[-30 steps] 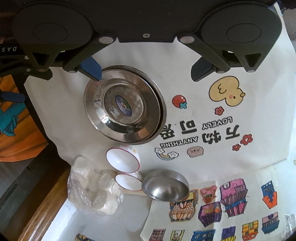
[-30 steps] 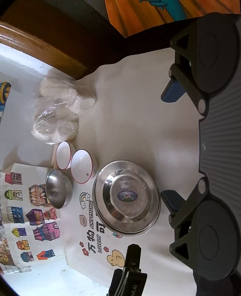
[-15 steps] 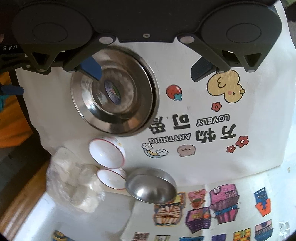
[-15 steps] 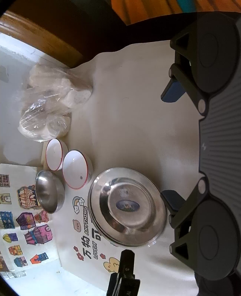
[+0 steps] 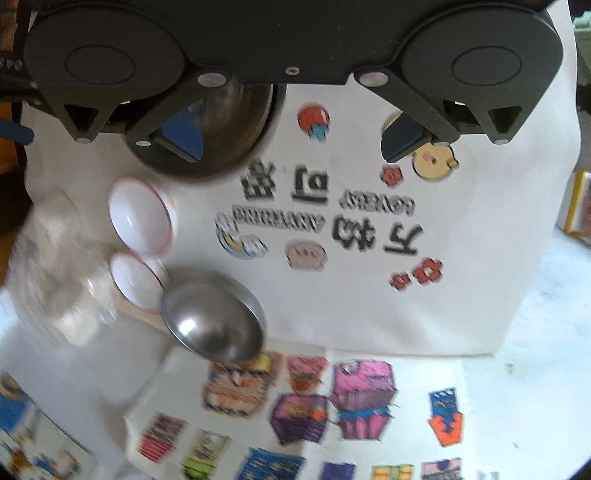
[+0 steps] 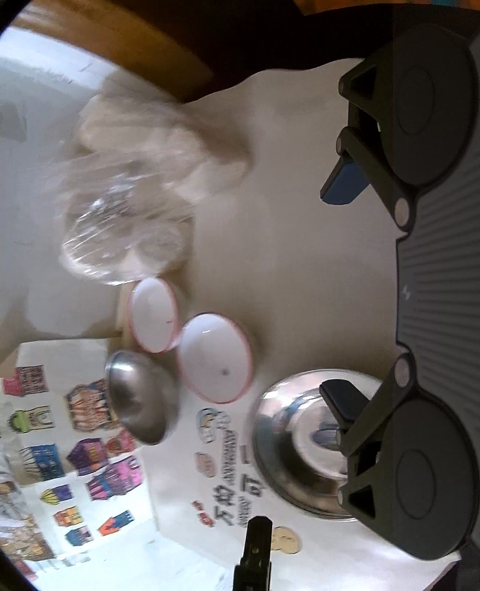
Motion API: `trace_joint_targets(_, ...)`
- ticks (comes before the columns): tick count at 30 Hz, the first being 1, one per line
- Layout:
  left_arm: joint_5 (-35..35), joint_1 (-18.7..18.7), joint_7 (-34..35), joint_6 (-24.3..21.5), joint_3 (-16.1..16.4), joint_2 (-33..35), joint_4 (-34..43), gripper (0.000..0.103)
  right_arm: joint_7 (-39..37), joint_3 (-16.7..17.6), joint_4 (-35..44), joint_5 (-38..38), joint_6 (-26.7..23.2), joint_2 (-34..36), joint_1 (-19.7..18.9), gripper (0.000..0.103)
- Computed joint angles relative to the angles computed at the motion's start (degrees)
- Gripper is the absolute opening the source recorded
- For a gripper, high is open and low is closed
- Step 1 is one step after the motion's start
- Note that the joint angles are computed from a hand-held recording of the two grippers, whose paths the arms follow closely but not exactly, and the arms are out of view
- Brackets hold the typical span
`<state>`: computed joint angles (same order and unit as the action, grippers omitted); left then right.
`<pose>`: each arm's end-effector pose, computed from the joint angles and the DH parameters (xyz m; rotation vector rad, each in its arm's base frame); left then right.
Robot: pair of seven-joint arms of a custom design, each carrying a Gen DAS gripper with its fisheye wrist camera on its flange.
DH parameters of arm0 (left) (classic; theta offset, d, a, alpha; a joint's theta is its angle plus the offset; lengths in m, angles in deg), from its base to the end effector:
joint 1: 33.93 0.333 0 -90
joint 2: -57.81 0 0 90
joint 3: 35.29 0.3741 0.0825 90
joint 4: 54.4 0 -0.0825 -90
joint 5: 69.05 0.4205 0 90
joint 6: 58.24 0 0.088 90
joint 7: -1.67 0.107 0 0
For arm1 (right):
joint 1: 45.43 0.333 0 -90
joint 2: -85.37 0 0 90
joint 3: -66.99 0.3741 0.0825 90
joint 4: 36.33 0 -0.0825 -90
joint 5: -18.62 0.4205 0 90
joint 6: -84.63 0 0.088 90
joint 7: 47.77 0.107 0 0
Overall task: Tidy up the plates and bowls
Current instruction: 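Reach both tools to the rim of the steel mixing bowl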
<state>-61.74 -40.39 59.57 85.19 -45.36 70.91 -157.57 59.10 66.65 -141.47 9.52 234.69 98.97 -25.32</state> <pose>0.6787 -0.1916 0.5137 -2.2088 1.8024 -0.6186 0.6642 0.2429 0.5014 -2.0360 1.7220 -0.4771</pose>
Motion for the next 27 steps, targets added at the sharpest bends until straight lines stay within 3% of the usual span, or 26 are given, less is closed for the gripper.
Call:
trace_joint_targets(5,6.5,-1.7,-5.8,-0.9,2.0,4.3,6.6,0.102,-9.6,2.3,4.4,7.0,6.8,3.9,-2.3,0.103)
trace_joint_targets(9,9.9,-2.5,-8.0,-1.9,2.8,8.8,13.2,0.102,-17.8,4.0,10.9,13.0,7.7,8.4,-3.5,0.103)
trace_joint_targets(17,11.5,-3.3,-8.6,-5.7,3.6,16.6,23.5,0.102,-31.0,6.8,25.7,23.5,3.7,18.2,-5.8,0.099)
trace_joint_targets(27,12.3,-4.7,-8.9,-9.5,4.6,22.9,32.1,0.102,-30.9,6.0,43.0,27.6,-3.2,29.5,-5.5,0.081)
